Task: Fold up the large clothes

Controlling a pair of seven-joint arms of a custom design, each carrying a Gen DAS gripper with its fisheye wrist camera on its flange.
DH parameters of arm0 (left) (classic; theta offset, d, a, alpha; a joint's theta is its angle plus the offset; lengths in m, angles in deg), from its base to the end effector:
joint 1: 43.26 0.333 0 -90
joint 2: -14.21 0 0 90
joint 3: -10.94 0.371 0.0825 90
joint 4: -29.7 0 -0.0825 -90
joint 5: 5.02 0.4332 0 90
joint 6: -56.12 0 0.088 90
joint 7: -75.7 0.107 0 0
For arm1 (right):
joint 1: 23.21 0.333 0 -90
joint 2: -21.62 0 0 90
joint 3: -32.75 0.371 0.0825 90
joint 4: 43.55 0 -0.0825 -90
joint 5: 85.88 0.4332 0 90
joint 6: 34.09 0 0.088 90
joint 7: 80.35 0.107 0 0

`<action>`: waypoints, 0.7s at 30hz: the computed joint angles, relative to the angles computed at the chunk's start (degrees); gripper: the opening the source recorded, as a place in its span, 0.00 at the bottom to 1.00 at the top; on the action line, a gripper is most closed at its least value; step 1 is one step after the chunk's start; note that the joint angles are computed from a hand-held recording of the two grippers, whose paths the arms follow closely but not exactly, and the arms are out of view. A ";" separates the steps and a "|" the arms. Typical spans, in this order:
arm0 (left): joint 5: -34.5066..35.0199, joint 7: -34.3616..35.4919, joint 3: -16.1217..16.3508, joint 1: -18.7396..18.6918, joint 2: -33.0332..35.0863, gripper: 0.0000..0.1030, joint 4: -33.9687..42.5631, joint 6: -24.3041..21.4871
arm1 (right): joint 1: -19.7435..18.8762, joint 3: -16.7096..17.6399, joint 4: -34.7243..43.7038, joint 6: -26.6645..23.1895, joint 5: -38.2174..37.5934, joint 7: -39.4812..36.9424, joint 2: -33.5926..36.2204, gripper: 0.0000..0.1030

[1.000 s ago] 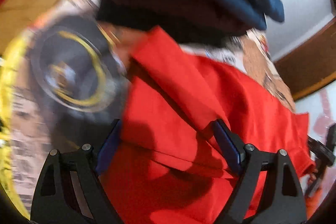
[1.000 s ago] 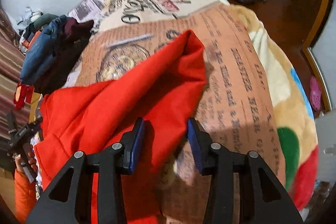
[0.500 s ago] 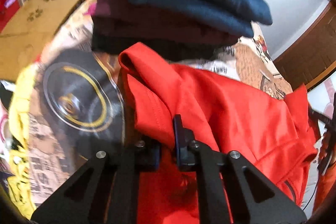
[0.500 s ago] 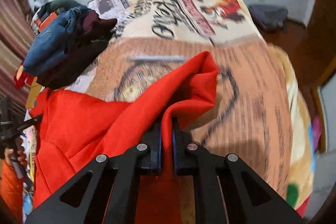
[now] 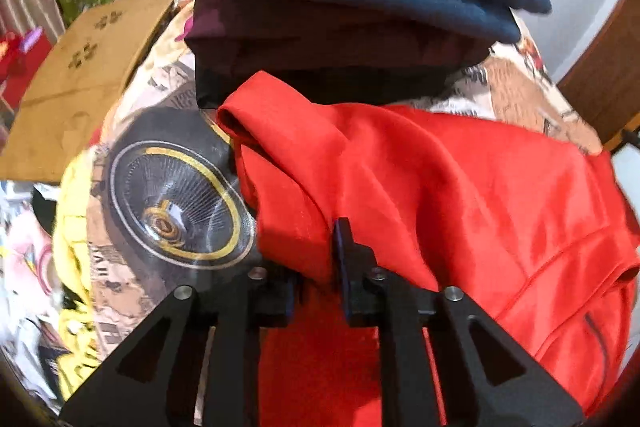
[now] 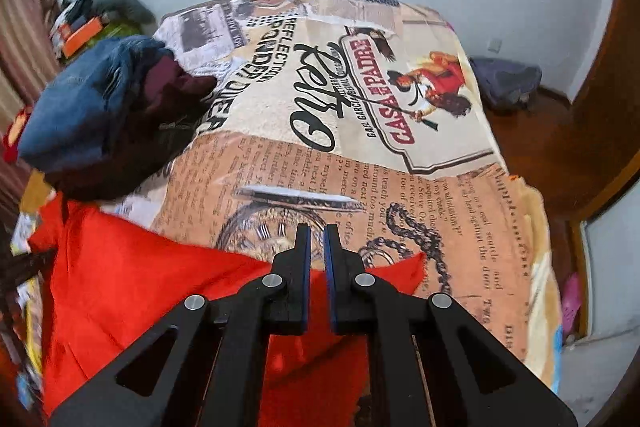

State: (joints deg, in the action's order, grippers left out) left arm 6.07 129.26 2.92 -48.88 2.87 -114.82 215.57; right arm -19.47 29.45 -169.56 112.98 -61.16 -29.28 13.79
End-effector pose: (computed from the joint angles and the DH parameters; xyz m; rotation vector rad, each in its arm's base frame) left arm 0.4896 -0.1287 0.4179 -2.2004 1.7472 -0.5424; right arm 0.5802 -0.0033 0.5273 -2.1563 1.4586 -0.4048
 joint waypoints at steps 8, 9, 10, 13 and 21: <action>6.38 -3.08 -1.87 1.42 -8.65 0.38 -2.85 -2.91 | -1.03 -2.80 -7.02 -0.53 -2.82 -12.71 -11.89 0.07; 7.44 -3.99 -2.42 1.86 -9.50 0.42 -2.89 -3.46 | -1.62 -2.96 -7.66 -0.48 -3.58 -13.32 -13.12 0.09; 8.26 -4.58 -2.71 2.06 -10.66 0.43 -3.20 -4.05 | -2.47 -3.21 -8.43 -0.43 -4.49 -13.70 -14.69 0.11; 8.18 -3.89 -2.01 0.93 -14.34 0.46 -4.49 -5.84 | -4.67 -4.09 -9.48 -2.42 -6.00 -13.23 -17.91 0.18; 1.45 0.06 1.28 -4.93 -22.37 0.64 -10.86 -9.79 | -8.52 -6.78 -12.30 -15.02 -5.88 -11.14 -25.54 0.46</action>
